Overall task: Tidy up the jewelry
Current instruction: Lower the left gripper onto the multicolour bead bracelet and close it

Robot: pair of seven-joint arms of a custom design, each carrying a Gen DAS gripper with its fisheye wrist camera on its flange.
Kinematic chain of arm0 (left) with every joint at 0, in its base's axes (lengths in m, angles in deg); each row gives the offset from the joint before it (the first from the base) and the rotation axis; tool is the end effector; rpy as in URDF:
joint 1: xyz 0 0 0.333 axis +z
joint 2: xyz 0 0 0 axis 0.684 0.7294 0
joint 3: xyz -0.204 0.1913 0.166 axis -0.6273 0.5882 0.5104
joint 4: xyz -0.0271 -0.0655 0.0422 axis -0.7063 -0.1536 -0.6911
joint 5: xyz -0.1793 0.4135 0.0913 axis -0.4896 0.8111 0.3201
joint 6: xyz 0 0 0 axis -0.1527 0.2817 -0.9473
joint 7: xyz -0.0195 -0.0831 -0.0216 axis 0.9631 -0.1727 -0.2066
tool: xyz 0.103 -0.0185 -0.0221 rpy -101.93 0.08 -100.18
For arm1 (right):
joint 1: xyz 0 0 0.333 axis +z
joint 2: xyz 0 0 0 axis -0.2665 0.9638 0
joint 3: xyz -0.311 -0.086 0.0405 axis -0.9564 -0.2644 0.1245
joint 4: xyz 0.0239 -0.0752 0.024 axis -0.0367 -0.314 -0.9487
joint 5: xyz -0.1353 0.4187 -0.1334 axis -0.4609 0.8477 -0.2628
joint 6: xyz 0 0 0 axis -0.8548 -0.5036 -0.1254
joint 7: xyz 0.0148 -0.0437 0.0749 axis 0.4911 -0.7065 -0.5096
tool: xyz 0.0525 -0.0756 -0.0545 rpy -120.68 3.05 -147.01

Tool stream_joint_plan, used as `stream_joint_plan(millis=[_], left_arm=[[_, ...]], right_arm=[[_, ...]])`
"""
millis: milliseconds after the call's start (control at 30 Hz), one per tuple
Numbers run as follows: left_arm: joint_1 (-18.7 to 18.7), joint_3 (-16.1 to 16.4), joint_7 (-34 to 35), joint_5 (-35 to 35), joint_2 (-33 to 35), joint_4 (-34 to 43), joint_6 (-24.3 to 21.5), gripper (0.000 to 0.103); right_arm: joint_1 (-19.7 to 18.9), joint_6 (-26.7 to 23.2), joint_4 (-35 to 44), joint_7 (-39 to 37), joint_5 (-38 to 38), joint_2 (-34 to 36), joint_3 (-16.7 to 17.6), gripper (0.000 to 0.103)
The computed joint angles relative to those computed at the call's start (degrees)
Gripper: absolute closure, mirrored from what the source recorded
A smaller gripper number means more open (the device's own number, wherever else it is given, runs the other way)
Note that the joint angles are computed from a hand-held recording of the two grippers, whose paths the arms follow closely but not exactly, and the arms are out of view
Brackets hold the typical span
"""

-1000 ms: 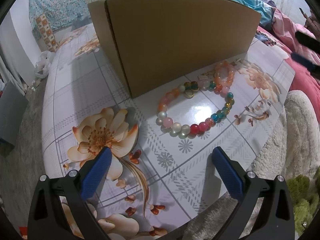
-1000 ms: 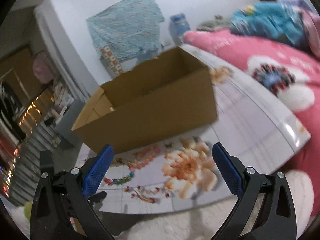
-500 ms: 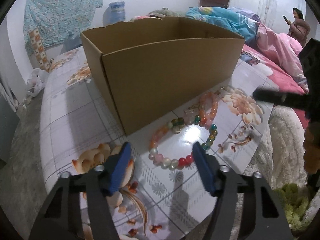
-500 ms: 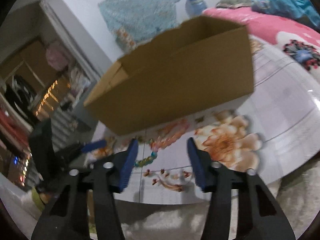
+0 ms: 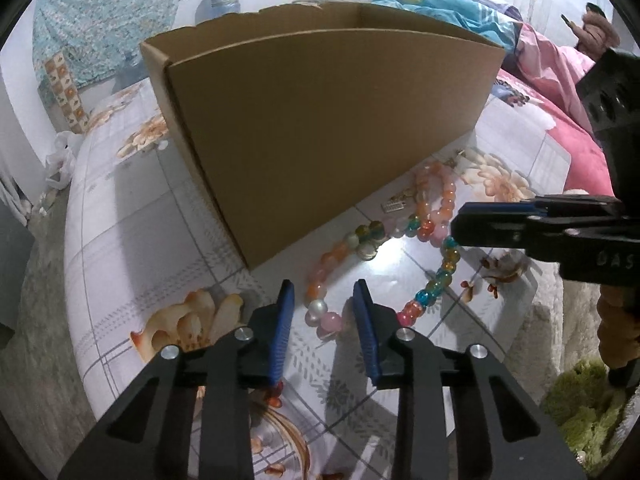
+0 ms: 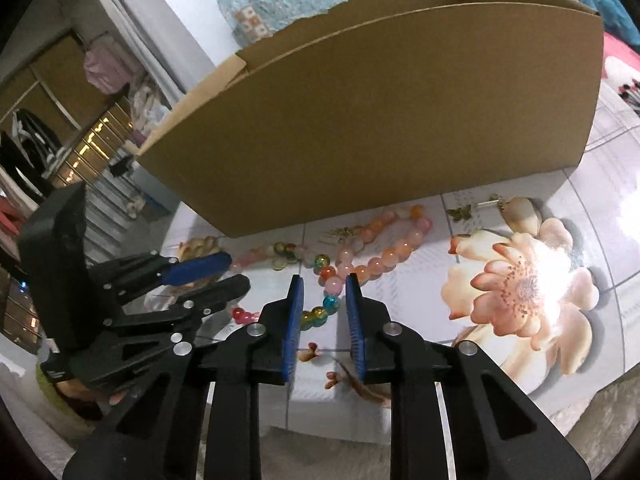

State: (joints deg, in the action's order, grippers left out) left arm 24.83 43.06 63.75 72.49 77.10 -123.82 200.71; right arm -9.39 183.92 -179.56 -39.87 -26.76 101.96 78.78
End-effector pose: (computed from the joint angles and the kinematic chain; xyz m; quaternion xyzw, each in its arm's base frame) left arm 0.6377 -0.3558 0.3938 -0.6217 0.7253 -0.2315 0.1841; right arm 0.7220 0.1507 0.3935 -0.7968 0.4940 0.0239 0.3471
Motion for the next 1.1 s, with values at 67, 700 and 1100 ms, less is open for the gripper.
stream_joint_plan(millis=[67, 700, 1100], left_arm=[[-0.1, 0.1, 0.1, 0.3, 0.4, 0.6, -0.4, 0.073], [-2.0, 1.9, -6.4, 9.3, -1.5, -0.4, 3.1, 0.094], [-2.6, 2.2, -16.2, 20.2, -5.4, -2.4, 6.3, 0.094]], right_arm=[[1.1, 1.7, -0.2, 0.9, -2.0, 0.1, -0.1, 0.083], [2.1, 7.2, -4.1, -2.3, -1.8, -3.1, 1.1, 0.095], [1.2, 8.9, -7.5, -11.3, 7.7, -6.9, 0.7, 0.095]])
